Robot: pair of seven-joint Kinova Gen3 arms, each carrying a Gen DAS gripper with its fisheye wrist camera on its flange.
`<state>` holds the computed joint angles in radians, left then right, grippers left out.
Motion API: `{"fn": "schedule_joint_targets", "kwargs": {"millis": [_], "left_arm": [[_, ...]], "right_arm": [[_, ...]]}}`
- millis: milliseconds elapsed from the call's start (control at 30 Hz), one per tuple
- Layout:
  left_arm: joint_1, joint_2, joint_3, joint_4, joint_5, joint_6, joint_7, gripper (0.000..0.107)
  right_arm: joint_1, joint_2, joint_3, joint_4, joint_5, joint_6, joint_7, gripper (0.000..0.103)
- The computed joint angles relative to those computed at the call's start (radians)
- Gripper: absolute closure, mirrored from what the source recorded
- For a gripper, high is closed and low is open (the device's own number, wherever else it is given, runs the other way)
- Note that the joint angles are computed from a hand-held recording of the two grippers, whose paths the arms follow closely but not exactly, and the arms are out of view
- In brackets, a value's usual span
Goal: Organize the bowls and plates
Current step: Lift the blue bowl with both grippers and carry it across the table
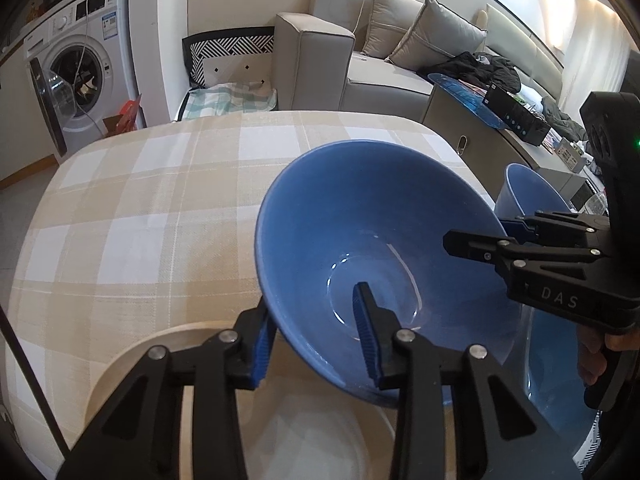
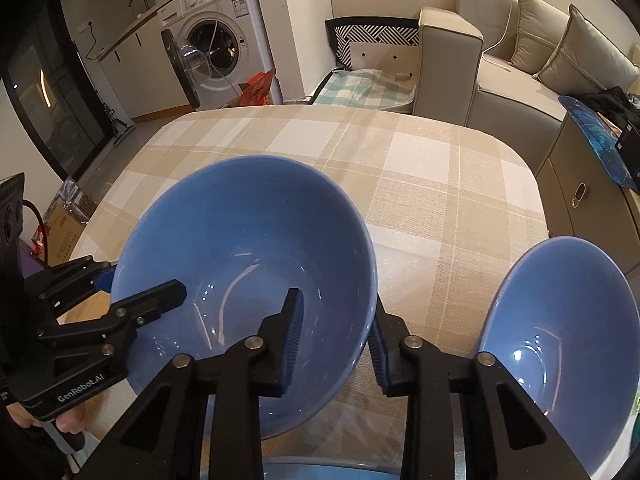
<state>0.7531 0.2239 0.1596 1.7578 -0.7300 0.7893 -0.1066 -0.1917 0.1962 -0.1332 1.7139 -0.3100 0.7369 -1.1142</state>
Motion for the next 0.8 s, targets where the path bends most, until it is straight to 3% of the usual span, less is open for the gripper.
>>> {"fn": "schedule_joint_targets", "kwargs": {"millis": [400,800], "left_arm": [[0.005,-0.03,0.022,-0.023,0.005,0.063,-0.009,0.072],[0.046,-0.058,0.08,-0.082,-0.02,0.168,-0.005,0.072]], "right_arm": [[-0.009,-0.059,0.006,-0.009,0.003,0.027,-0.003,0.074],[-0.011,-0.185,0.04,0.023,-0.005,0.081,-0.006,0.074]]}}
